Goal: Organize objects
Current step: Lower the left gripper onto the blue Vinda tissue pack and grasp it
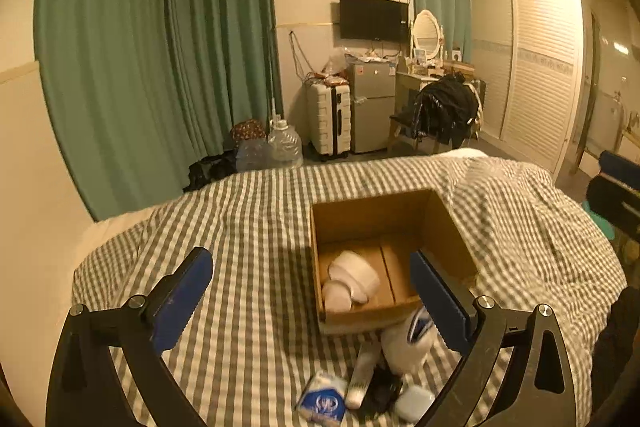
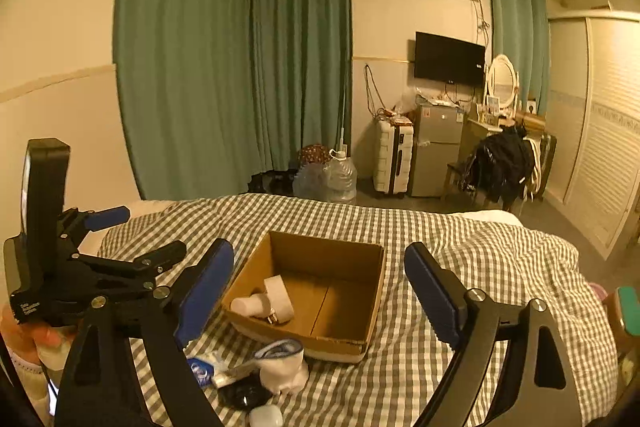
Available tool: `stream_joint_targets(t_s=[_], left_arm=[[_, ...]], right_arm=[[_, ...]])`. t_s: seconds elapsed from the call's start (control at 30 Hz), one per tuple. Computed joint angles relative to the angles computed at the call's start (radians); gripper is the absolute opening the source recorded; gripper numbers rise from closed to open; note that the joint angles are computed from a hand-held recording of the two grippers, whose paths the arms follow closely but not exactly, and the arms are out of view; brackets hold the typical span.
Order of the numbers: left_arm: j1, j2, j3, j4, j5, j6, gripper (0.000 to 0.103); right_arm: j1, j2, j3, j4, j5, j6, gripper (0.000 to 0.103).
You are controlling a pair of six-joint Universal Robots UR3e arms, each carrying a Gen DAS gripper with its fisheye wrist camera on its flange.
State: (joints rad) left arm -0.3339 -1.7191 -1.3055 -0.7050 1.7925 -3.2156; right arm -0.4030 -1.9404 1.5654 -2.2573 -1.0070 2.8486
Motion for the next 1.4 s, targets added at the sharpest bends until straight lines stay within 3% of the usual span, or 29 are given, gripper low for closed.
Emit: stream_joint_targets(t_s=[0.2,0.4,0.6,0.73,1.0,1.07,1.1,1.13,1.17,1.4], left_arm=[[-0.006,0.093,-0.279,0.15,0.037,-0.106,0.101],[-0.022,0.107,-0.495,0.288,0.069,-0.139,0.101],[-0.033,0.062,-0.597,0.307,0.036,-0.09,0.101],[0.011,0.047,-0.629,0.235,-0.084,-0.058,0.101],[-0.027,-0.083,-0.502,0.157,-0.017,-0.03,0.101],[-0.027,-0.108,-0.464,0.131,-0.008,-0.02,0.098],[-0.031,-0.123,-0.444,0.115,0.006,-0.018,0.088],[-0.034,-0.131,-0.437,0.109,0.019,-0.018,0.07],[-0.039,-0.138,-0.427,0.095,0.036,-0.022,0.061],[-0.018,-0.027,-0.537,0.163,-0.013,-0.01,0.059]], right_arm=[[0.026,-0.092,0.153,-0.015,-0.031,-0.033,0.088],[0.108,-0.085,0.384,-0.195,-0.135,-0.018,0.088],[0.102,-0.046,0.533,-0.202,-0.133,-0.087,0.088],[0.095,-0.001,0.614,-0.201,-0.142,-0.113,0.088],[0.122,0.082,0.601,-0.179,-0.161,-0.118,0.088],[0.132,0.104,0.593,-0.182,-0.168,-0.115,0.088],[0.13,0.105,0.59,-0.174,-0.168,-0.115,0.088],[0.128,0.112,0.593,-0.182,-0.167,-0.114,0.088],[0.122,0.11,0.595,-0.178,-0.16,-0.116,0.088],[0.116,0.097,0.603,-0.176,-0.154,-0.119,0.088]])
